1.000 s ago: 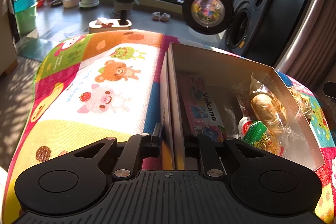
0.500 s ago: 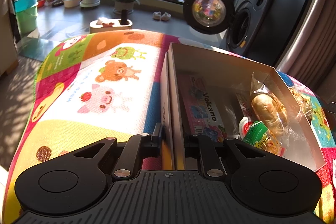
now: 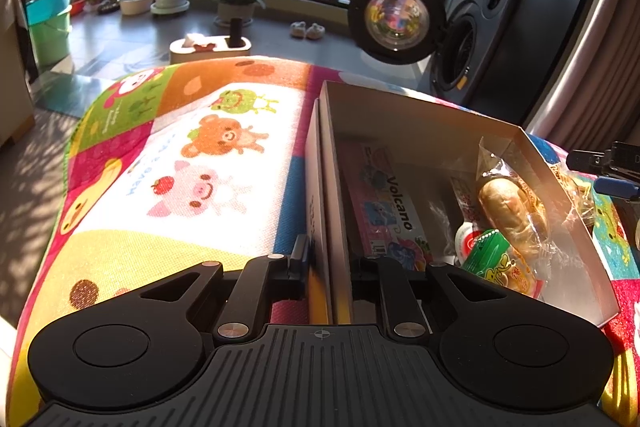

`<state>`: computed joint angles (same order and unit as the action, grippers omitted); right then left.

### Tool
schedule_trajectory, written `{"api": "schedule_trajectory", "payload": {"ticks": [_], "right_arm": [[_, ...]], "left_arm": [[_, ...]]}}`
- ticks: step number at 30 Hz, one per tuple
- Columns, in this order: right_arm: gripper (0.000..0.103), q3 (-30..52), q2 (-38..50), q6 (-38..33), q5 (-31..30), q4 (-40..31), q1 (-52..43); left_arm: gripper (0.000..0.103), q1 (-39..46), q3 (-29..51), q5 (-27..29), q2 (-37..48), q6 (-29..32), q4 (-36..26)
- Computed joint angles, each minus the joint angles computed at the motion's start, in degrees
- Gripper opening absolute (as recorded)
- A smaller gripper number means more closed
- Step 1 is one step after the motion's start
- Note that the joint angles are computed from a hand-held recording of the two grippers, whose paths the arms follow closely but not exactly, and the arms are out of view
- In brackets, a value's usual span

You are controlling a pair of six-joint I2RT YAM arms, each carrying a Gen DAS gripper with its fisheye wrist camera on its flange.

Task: Organize objects
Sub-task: 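Grasp the clear-wrapped bread roll with the right gripper and lift it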

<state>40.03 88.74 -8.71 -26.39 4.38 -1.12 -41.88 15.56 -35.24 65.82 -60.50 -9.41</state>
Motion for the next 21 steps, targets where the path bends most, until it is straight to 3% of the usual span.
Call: {"api": "schedule_trajectory", "payload": {"ticks": [7,11,14,16,19,21], "right_arm": [[0.081,5.52,8.12,3.62,6.52,0.81,6.74],[0.081,7.97,12.08,5.54,5.05,-0.96,6.69],[0.079,6.83,11.88,3.26,3.72,-0.85,6.65],[0.075,5.24,10.83,0.18,3.68,-0.10,6.55],[0.054,5.41,9.83,-2.44,3.09,-2.37,6.01],[0.053,5.52,9.44,-2.71,2.51,-3.52,5.25]], "left_arm": [[0.016,-0.27,0.14,-0.17,-0.07,-0.15,-0.42],[0.017,-0.29,0.16,-0.19,-0.04,-0.08,-0.42],[0.017,-0.59,0.33,-0.44,0.07,-0.37,-0.67],[0.017,-0.64,0.38,-0.42,-0.10,-0.52,-0.86],[0.017,-0.68,0.26,-0.33,-0.44,-0.47,-0.91],[0.017,-0.65,0.21,-0.29,-0.50,-0.42,-0.85]]}}
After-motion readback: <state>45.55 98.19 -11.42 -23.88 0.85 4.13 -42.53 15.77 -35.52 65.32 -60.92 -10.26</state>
